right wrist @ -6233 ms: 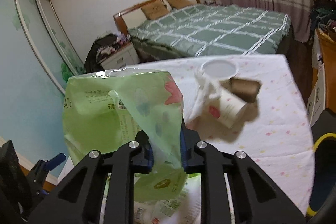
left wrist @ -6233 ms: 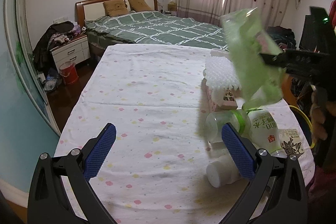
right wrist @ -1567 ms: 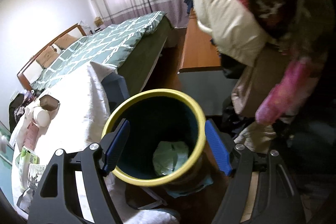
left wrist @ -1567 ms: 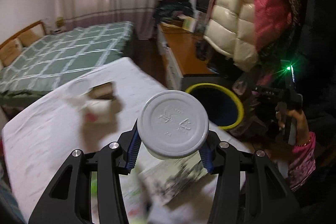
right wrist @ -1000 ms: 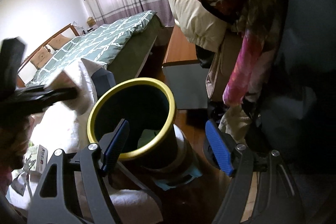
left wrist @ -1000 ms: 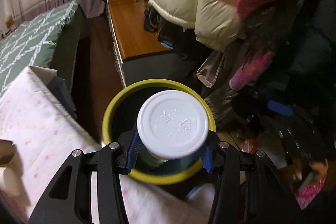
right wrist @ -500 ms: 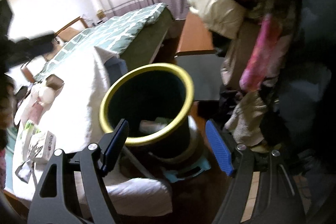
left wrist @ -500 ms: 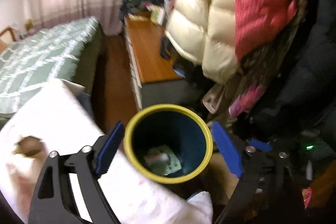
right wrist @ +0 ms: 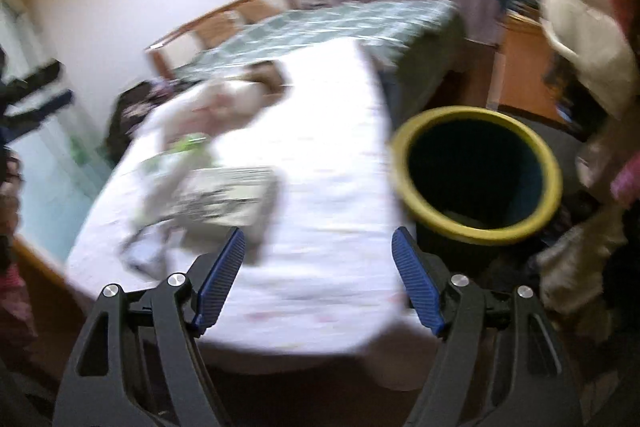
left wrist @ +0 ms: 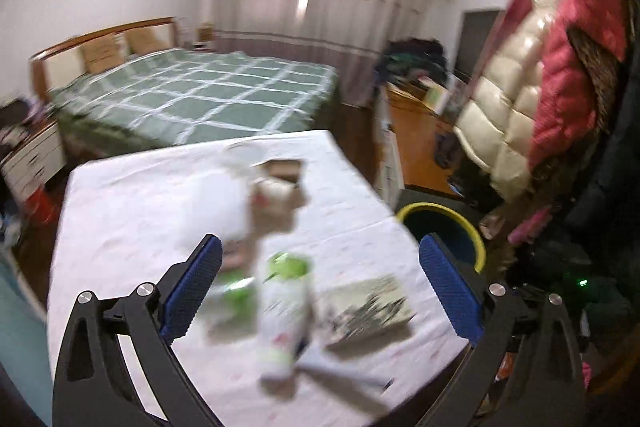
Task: Collect trash
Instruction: 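Grasp the toothpaste tube with the right tool, then carry the toothpaste tube with the right tool into the yellow bin and release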
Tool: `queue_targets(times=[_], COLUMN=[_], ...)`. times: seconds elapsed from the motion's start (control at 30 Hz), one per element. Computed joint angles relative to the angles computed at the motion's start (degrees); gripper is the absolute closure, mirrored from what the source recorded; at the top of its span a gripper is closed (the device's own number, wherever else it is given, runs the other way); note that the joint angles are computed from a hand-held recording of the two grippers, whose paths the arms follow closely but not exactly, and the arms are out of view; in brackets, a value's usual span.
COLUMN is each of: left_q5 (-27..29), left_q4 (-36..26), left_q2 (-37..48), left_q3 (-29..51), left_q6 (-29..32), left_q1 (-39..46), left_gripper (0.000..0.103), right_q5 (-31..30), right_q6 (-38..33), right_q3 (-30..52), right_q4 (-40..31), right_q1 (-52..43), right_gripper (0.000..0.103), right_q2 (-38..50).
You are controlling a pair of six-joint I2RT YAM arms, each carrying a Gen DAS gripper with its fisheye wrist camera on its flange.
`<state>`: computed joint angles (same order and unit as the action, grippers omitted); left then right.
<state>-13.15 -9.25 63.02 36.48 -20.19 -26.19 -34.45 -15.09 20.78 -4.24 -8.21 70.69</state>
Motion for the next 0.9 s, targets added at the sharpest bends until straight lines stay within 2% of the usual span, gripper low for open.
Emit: queue_targets(times=[0.17, 0.23, 0.3, 0.37, 0.43, 0.5, 0.53, 0.73, 0.77, 0.8, 0.9], left_q5=[-5.21, -5.48, -5.26, -5.33, -4.61, -4.18, -4.32, -2.97, -2.42, -1.91, 1.14], left_q4=[-6.35, -9.48, -13.07, -15.52, -18.17, -20.92, -21.86, -23.24, -22.98, -22.72, -21.59], left_q2=[-18.63, -24.79, -30.98, -34.55, -38.96, -42.96, -44.19, -46.3, -46.07, -45.93, -45.04], left_q3=[-13.28, -16.8, -19.92, -21.3, -22.74, -23.5, -23.62, -23.03, -23.04, -23.18, -23.36], left_q6=[-3.08, -4.35, -6.03, -6.94, -7.52, -7.89, -7.98, -6.41, -6.15, -5.85, -4.48], left_q1=[0.96, 1.35, 2.6, 3.52, 5.01, 5.55, 5.52, 7.19, 7.68, 8.25, 11.76], left_gripper=[0.005, 0.005, 0.005, 0.005, 0.005, 0.005, 0.005, 0.005, 0.005, 0.005, 0.005], right_q5=[-3.71, -1.76, 1.95, 5.55, 11.35, 14.92, 15.85, 16.76, 16.93, 17.22, 17.57], right_q6=[-0.05, 1.75, 4.86, 6.92, 9.9, 11.64, 12.49, 13.5, 13.56, 13.78, 13.65], right_q3=[-1.36, -2.29, -3.24, -3.74, -4.14, -3.84, -3.27, 0.87, 1.91, 2.77, 3.87], right_q4=[-8.4, -9.44, -7.33, -4.3, 1.67, 6.98, 9.19, 14.72, 14.61, 14.4, 13.53], right_q1=[9.39, 16.72, 24.83, 31.4, 38.18, 41.96, 42.84, 42.84, 42.84, 42.96, 42.9], right_gripper=[0.031, 0.031, 0.031, 0.033, 0.041, 0.053, 0.055, 0.072, 0.084, 0.091, 0.093], right_q2=[-12.05, -16.97, -17.84, -15.9, -11.09, -5.05, -1.76, 10.69, 12.43, 13.58, 14.41])
